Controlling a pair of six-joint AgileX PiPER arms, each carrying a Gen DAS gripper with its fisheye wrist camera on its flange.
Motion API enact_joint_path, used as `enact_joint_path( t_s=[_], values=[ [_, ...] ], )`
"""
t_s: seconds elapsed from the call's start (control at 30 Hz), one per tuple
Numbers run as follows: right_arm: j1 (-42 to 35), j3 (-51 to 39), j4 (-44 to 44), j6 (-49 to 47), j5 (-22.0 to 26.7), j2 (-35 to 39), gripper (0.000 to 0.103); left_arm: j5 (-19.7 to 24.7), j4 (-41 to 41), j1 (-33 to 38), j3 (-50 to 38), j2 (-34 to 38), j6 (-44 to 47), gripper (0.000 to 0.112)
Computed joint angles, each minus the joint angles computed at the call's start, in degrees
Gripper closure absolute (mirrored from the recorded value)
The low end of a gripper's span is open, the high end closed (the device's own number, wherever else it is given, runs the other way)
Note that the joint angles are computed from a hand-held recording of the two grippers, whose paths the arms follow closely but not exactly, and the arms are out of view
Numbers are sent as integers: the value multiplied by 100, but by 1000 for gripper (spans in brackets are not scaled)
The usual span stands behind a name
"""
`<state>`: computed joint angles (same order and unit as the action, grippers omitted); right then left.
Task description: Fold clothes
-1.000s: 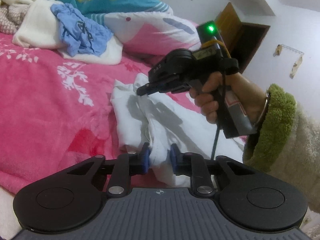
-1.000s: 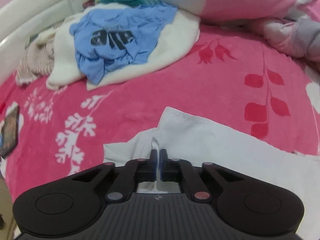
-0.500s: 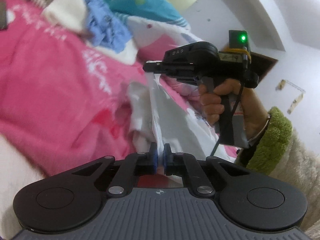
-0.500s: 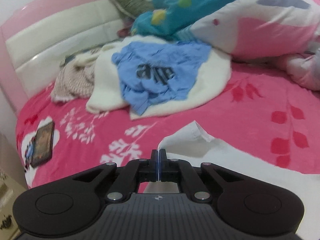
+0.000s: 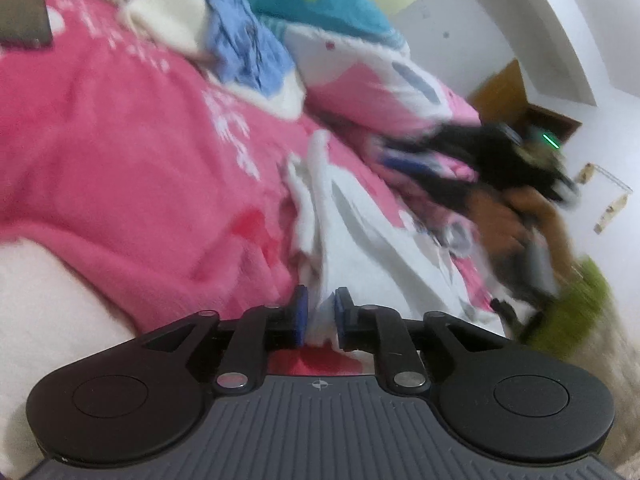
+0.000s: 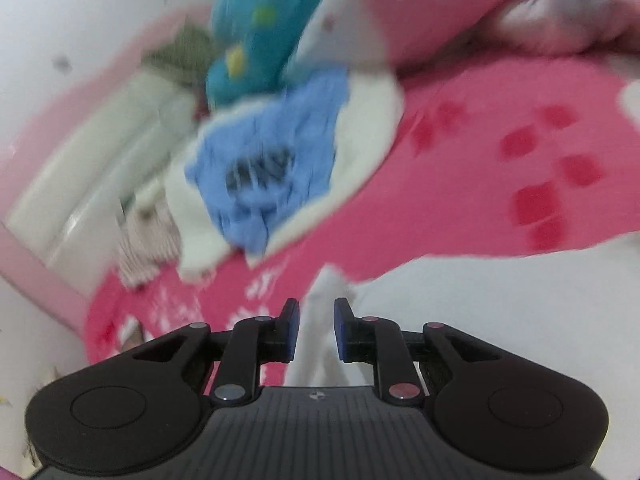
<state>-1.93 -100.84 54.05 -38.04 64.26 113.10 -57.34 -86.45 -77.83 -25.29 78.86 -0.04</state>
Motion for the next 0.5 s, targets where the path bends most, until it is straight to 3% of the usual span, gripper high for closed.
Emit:
enact_joint_path(
  t_s=[0.1, 0.17, 0.37, 0.5],
  values=[
    [-808, 888, 297, -843, 218, -850, 84, -437, -550, -182, -251, -183, 783, 94],
    [-1417, 1545, 425, -1521, 325, -1425, 84, -368, -540, 29, -494, -251, 1287, 91],
    [-3322, 2897, 643, -3074, 367, -2245, 84, 1021, -563, 1389, -1845, 298, 3272, 86],
    [-3873, 2929, 454, -3863, -133, -2114, 83, 1339, -1240, 1913, -2685, 999, 4534, 86]
  ],
)
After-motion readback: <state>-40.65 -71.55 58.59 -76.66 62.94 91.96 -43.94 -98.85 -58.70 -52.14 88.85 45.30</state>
